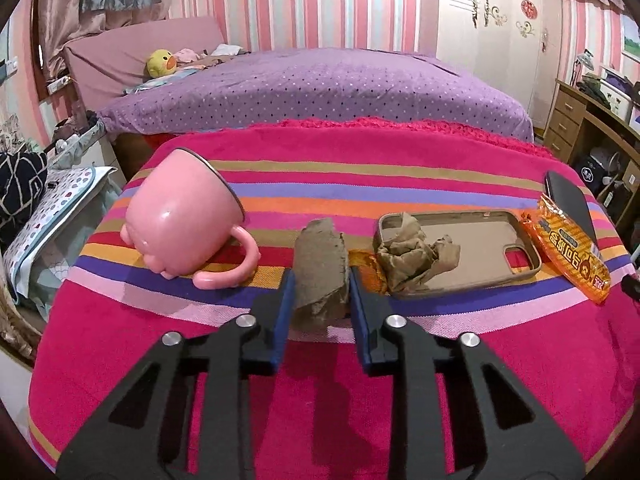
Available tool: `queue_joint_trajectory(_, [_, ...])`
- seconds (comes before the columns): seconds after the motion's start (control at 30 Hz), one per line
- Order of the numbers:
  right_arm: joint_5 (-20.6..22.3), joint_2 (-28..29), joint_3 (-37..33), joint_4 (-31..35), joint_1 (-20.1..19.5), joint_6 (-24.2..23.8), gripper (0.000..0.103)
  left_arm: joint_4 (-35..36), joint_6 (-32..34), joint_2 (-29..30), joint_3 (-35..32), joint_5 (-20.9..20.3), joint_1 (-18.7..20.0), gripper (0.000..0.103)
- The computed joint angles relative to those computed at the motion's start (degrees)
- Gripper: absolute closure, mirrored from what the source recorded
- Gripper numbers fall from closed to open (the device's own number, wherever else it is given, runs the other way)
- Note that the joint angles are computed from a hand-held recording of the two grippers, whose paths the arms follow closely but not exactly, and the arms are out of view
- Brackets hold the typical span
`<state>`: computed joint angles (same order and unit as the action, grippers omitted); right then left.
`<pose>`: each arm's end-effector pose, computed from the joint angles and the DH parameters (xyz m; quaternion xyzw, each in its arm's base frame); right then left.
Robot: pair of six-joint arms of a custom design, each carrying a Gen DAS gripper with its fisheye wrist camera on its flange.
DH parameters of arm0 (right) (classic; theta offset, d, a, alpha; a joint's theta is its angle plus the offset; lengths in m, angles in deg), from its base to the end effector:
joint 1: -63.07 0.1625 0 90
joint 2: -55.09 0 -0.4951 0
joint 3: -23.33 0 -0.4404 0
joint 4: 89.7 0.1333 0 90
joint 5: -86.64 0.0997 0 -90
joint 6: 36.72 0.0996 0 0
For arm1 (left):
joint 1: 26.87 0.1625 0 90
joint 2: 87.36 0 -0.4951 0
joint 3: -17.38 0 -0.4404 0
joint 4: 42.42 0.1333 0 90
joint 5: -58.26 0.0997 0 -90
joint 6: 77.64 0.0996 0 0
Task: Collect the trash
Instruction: 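Grasp the brown cardboard piece with the left gripper while the right grasps the orange snack bag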
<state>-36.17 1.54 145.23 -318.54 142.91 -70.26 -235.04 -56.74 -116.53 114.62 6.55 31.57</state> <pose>-0.0223 -0.5739 0.2174 -0.0009 -0.8002 0.4280 0.4201 -0.2124 -0.7183 -0.0126 0.3113 0.8522 -0.3084 0.2858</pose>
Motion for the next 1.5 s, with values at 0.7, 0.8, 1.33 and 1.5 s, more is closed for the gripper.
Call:
queue_joint_trajectory(0.7, [2.2, 2.3, -3.2, 9.9, 1.7, -1.4, 0.079, -4.1, -0.9, -2.0, 2.3, 3.9, -1.2, 0.083])
queue_joint_trajectory(0.8, [4.1, 1.7, -1.8, 7.7, 1.4, -2.0, 0.083, -5.3, -0.2, -2.0, 2.9, 4.2, -1.7, 0.085])
queue_joint_trajectory(1.33, [7.6, -4.1, 8.9, -8.9, -1.4, -6.3, 0.089, -7.1, -1.5, -3.4, 9.6, -0.1, -6.4, 0.087])
queue_joint_trajectory(1.5, [8.8, -9.1, 14.3, -11.0, -4.3, -4.6, 0.089, -8.0, -3.2, -2.6, 12.0, 0.2, -8.7, 0.087])
